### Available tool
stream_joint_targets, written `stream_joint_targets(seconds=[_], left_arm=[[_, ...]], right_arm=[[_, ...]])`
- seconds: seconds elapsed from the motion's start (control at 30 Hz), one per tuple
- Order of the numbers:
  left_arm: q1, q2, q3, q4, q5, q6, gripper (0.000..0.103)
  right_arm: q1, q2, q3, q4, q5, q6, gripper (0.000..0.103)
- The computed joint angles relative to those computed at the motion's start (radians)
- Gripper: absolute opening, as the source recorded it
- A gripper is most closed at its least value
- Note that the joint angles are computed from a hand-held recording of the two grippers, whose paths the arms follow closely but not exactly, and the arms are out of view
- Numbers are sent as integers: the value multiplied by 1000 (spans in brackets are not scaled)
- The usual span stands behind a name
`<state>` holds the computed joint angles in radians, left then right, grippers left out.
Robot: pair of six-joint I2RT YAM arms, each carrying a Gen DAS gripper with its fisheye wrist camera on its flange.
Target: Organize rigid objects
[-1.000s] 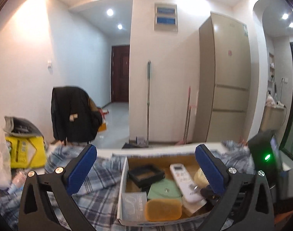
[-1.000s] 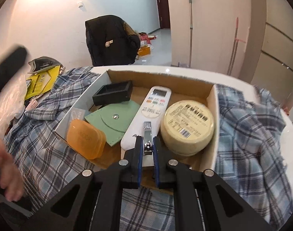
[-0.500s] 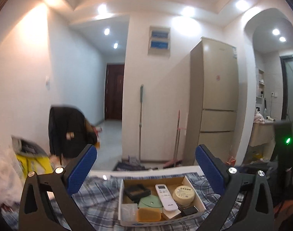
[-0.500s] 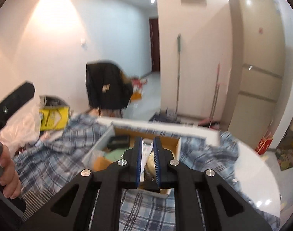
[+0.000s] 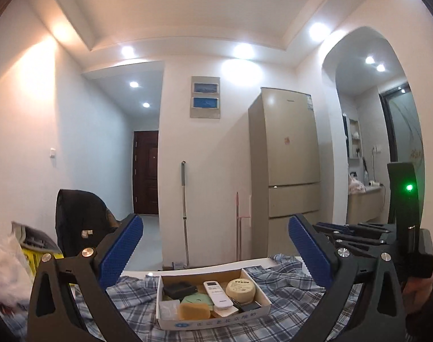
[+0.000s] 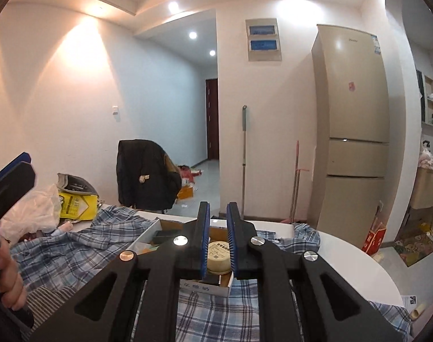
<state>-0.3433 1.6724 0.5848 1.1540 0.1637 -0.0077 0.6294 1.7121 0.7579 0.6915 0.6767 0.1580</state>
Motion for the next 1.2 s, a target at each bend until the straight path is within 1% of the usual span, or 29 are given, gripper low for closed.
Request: stream_joint_targets(seconds=[0.07, 0.1, 0.13, 0.2, 0.27, 0.37, 0.47, 0.53, 0.6, 0.63, 0.67, 0.73, 0.77, 0.8, 0.83, 0.87, 0.9, 0.97, 1.03, 1.13, 1.2], left_arm=[[-14, 32, -1, 7, -51, 7, 103], [-10, 47, 2, 3, -52, -1, 103], [-3, 55, 4, -7, -37, -13, 103], [16, 86, -1, 12, -4, -34, 103], [20, 118, -6, 49, -18, -30, 103], [18, 202, -10, 147, -37, -26, 103], [4, 263, 4, 177, -65, -5, 103], [-7, 303, 6, 216, -92, 21, 103], [-26, 349, 0, 290, -155, 49, 103], [-27, 363, 1, 305, -159, 49, 103], [-22, 365, 5, 291, -143, 42, 103], [-17, 367, 15, 268, -136, 38, 103], [-17, 369, 16, 268, -137, 37, 103], [-13, 372, 15, 275, -127, 36, 103], [-11, 375, 12, 285, -116, 38, 103], [-12, 378, 9, 296, -112, 43, 103], [-15, 383, 5, 309, -108, 50, 103], [-21, 386, -3, 332, -110, 59, 103], [-30, 391, -12, 356, -123, 73, 103], [-40, 391, -13, 356, -141, 89, 103], [-42, 394, -16, 367, -159, 87, 103]], right_arm=[[0, 30, -7, 34, -9, -2, 21], [-6, 40, -5, 27, -28, 13, 27], [-12, 56, 0, 20, -40, 38, 27], [-17, 80, -16, 59, -47, 47, 27], [-10, 127, -40, 165, -39, 12, 27], [9, 215, -63, 336, 17, -41, 27], [14, 261, -56, 384, 9, -78, 31], [22, 292, -63, 453, 34, -104, 47], [29, 324, -77, 536, 58, -111, 51], [35, 335, -76, 548, 68, -116, 52], [36, 337, -74, 549, 69, -120, 54], [34, 334, -75, 546, 65, -114, 65], [31, 336, -77, 553, 62, -109, 69], [29, 338, -81, 563, 57, -104, 76], [29, 342, -83, 569, 53, -103, 87], [29, 344, -83, 572, 44, -103, 94], [29, 348, -80, 569, 26, -106, 103], [39, 357, -72, 568, 7, -128, 103], [60, 369, -57, 572, 36, -168, 103], [84, 390, -62, 638, 81, -219, 103], [90, 396, -54, 634, 94, -220, 103]])
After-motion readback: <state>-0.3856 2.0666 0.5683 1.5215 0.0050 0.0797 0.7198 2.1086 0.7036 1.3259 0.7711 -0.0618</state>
